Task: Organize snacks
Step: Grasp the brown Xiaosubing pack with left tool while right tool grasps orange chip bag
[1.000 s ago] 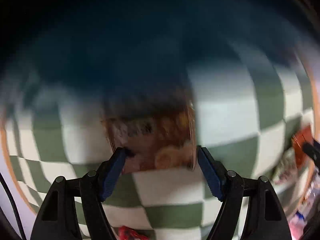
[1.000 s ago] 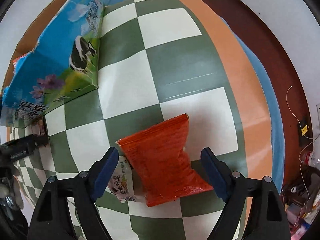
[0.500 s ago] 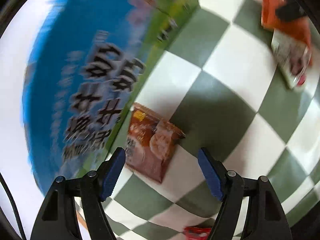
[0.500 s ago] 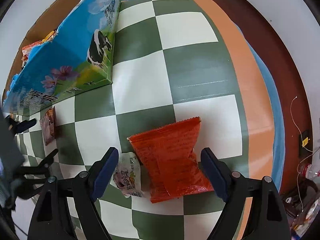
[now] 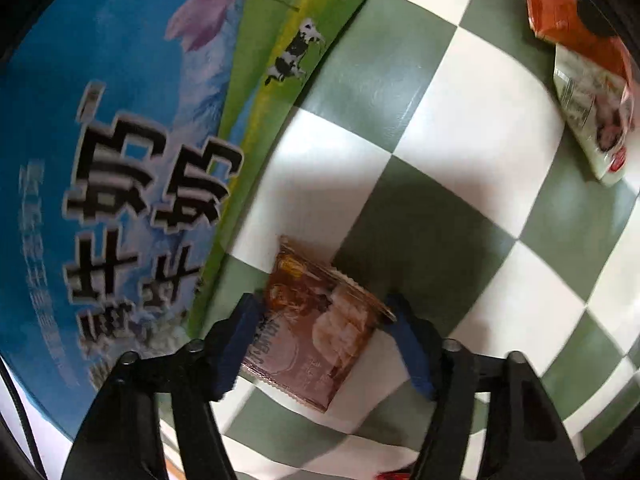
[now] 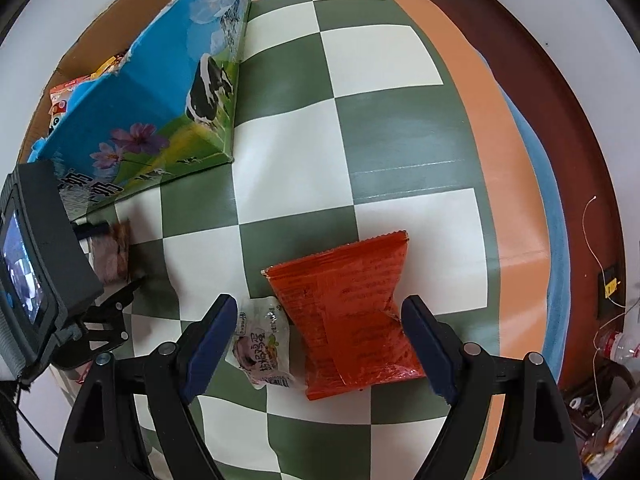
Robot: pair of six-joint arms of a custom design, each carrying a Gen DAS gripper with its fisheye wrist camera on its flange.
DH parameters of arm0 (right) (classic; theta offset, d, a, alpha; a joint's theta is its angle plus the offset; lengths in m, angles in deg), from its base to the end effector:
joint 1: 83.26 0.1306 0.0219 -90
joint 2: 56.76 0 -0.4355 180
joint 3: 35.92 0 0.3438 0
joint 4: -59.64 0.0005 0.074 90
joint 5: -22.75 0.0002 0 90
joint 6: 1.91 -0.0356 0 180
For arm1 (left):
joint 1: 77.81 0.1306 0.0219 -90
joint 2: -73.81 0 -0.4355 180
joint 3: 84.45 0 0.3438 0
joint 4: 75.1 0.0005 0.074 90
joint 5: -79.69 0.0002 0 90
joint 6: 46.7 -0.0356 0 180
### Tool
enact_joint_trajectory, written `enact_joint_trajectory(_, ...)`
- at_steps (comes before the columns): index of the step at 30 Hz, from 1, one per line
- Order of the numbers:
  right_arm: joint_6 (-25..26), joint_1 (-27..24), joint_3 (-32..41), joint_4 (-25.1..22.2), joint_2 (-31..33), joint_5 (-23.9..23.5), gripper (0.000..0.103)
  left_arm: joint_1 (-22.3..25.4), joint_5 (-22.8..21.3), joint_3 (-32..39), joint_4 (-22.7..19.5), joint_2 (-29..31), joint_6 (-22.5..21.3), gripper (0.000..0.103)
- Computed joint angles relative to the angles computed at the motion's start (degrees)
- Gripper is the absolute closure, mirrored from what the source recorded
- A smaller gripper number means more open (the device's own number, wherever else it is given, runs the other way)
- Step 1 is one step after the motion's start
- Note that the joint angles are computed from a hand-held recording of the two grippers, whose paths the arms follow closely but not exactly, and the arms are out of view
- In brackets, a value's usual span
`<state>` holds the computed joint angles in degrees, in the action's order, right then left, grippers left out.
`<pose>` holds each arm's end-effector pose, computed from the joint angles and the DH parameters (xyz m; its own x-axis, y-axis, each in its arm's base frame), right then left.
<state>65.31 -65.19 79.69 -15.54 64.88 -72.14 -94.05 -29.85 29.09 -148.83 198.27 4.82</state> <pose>0.5780 0.1912 0.3570 -0.9907 0.0826 -0.1083 0.0674 0.9883 0.1368 0.5943 -0.1612 0.3175 -0.6030 0.7864 0.1342 0.7777 0.5419 0.3187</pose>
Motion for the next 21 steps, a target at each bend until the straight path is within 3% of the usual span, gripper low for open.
enact_joint_trajectory(2,0.24,-0.02,0.13,-0.14,-0.16,-0.04,0.016,0.42,3.64,1.16,-3.38,0.36,4.93,0.041)
enact_joint_trajectory(6,0.37,-0.18,0.2,-0.36,-0.31,-0.27,0.016,0.31,8.3,-0.4,-5.74,-0.56,12.35,0.041)
enact_joint_trajectory(10,0.79,-1.0,-0.39,-0.16,-0.4,-0.46,0.016,0.87,16.35,0.99,-11.44,-0.35,19.16,0.041)
enact_joint_trajectory(14,1.55,-1.95,-0.61,-0.39,-0.83,-1.15,0.016,1.45,17.77,5.53,-15.27,1.03,17.76,0.039)
enact_joint_trajectory(19,5.24,-2.01,1.46,-3.13,1.09,-1.53,0.016,-1.26,9.92,7.29,-15.38,3.33,10.34,0.039)
enact_joint_trajectory(21,6.43,-1.36,2.11,-4.43,2.25,1.06,0.017,-1.93,8.56,7.14,-14.36,4.21,10.57,0.039)
